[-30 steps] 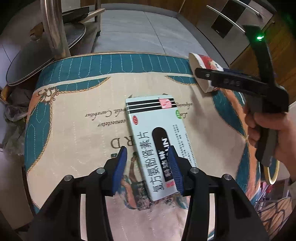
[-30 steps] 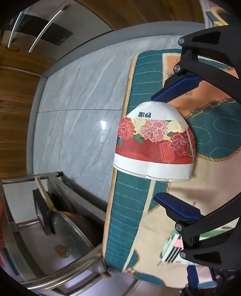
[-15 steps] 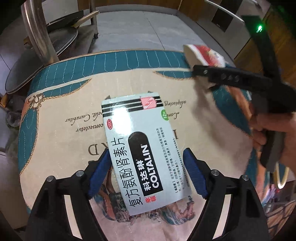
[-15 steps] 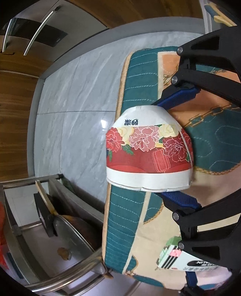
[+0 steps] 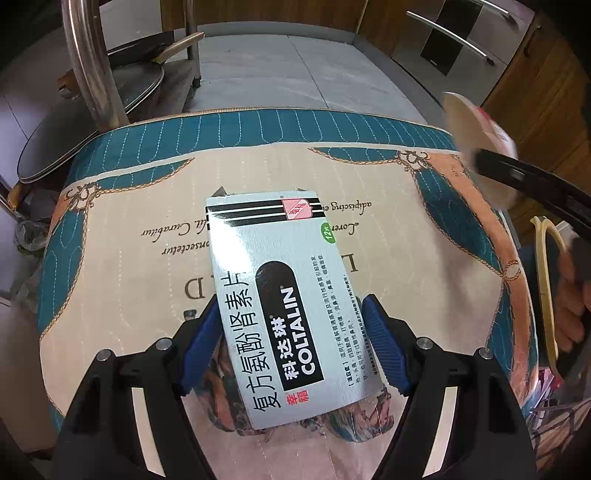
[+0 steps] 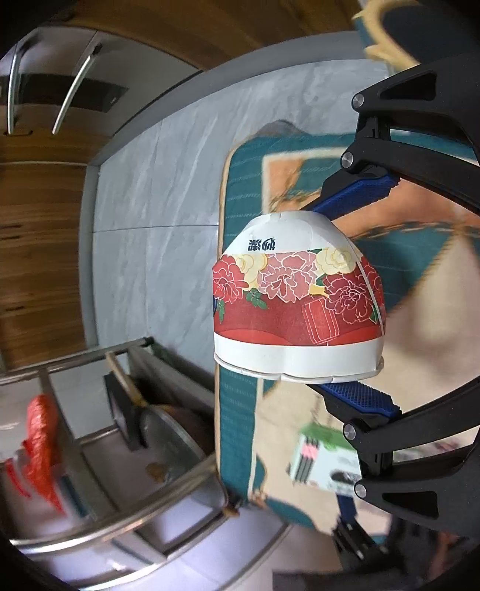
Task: Collect trash
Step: 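Carry the medicine box and paper cup over the teal bin with both grippers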
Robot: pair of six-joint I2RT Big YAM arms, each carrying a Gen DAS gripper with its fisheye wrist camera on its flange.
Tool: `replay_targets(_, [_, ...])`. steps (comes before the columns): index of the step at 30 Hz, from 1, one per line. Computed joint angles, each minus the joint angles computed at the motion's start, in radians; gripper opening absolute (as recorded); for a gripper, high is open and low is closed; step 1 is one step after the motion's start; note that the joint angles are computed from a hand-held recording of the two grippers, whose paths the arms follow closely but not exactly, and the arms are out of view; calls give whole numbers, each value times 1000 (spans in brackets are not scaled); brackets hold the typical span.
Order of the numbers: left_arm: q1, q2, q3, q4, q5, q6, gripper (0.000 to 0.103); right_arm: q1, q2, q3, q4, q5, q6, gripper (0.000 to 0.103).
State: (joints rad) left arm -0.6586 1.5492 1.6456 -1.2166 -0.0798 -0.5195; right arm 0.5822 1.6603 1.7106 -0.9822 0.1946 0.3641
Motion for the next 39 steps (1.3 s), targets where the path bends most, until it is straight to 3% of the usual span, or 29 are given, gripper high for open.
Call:
replay_targets(10, [-28,-61,-51,71,-22,-9,74,32,-288,-238,20,58,39,80])
replay_targets(23, [-193,-125,-77,158,-62,-10,74,62,-607,-487,-14,181,187,80])
replay_targets(33, [-273,-129,-84,184,-76,-49,74,26,-729,-598,-5,200,242,80])
replay_targets(39, [-320,-66,7,174,-73,-4,74,-18,-754,-618,-23,194,277,80])
